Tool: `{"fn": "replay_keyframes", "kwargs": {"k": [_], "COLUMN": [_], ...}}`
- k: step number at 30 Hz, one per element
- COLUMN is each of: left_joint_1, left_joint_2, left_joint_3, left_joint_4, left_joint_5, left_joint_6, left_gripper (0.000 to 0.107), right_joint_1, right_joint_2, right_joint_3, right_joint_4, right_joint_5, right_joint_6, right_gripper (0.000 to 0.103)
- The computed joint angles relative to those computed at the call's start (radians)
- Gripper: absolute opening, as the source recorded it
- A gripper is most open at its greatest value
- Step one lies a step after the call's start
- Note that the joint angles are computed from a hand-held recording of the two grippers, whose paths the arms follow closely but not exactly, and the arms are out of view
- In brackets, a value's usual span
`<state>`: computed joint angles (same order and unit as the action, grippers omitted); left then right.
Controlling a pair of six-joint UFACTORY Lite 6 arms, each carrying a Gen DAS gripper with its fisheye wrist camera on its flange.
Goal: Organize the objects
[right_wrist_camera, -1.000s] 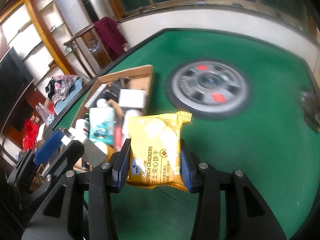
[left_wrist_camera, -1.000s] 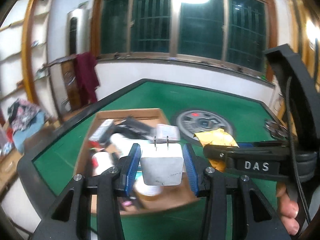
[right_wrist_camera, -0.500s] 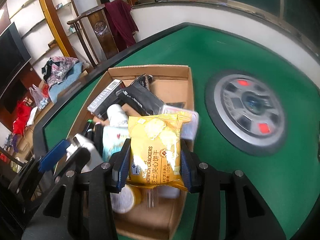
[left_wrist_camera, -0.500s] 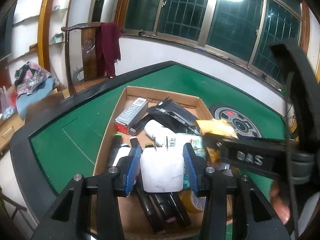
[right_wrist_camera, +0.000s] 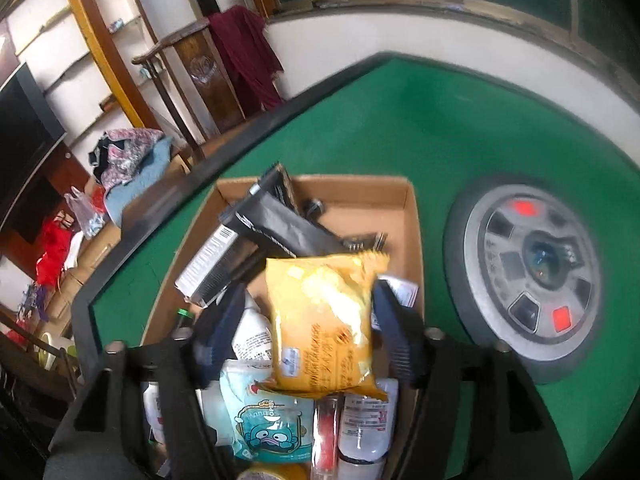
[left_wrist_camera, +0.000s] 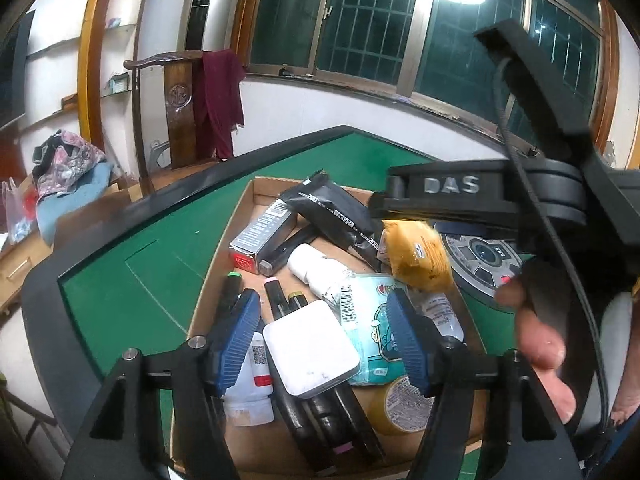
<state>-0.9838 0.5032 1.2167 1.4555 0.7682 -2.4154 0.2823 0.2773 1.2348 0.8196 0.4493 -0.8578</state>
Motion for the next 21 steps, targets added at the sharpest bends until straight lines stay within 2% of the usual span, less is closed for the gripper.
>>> {"fn": "replay_keyframes", "kwargs": {"k": [3, 5, 9, 12, 14, 15, 17, 19, 21], "left_joint_1": [-0.016, -0.039, -0.093, -0.143, -0.196, -0.217, -0.256, -0.266, -0.272], "left_joint_2": [-0.019, -0.018, -0.017, 0.005, 0.000, -0.004, -0.022, -0.036, -0.007], "left_joint_3": [-0.010, 0.005, 0.036, 0.091, 0.085, 0.082, 0.066, 0.055, 0.111], "left_joint_4": [-0.007, -0.048, -0.148, -0.258, -0.281, -0.292, -0.307, -0.335, -0.455], "left_joint_5": [0.012, 0.055, 0.145, 0.214, 0.247, 0.263, 0.254, 0.204, 0.200], "left_joint_6": [-0.007, 0.011, 0.075, 0.189, 0.188, 0.185, 0.186, 0.217, 0.321], "left_gripper": [0.060, 0.061, 0.067, 0.068, 0.069, 0.072, 0.082, 0.084, 0.084], "right_joint_1": [-0.031, -0.067, -0.180, -0.246, -0.264, -0.306, -0.399, -0.505, -0.625], "right_joint_2": [-0.089, -0.156, -0.301, -0.443, -0.541, -0.605, -0.700, -0.793, -0.872], "right_joint_3": [-0.085, -0.147, -0.279, -0.416, -0.502, -0.565, -0.661, -0.744, -0.814], "right_joint_4": [0.089, 0.165, 0.309, 0.298, 0.240, 0.246, 0.245, 0.229, 0.236], "right_joint_5": [0.012, 0.050, 0.172, 0.194, 0.163, 0.191, 0.273, 0.355, 0.427], "right_joint_6": [-0.127, -0.216, -0.390, -0.454, -0.450, -0.499, -0.577, -0.653, -0.754], "right_gripper": [0.073, 0.073, 0.081, 0.081, 0.081, 0.081, 0.081, 0.081, 0.081]}}
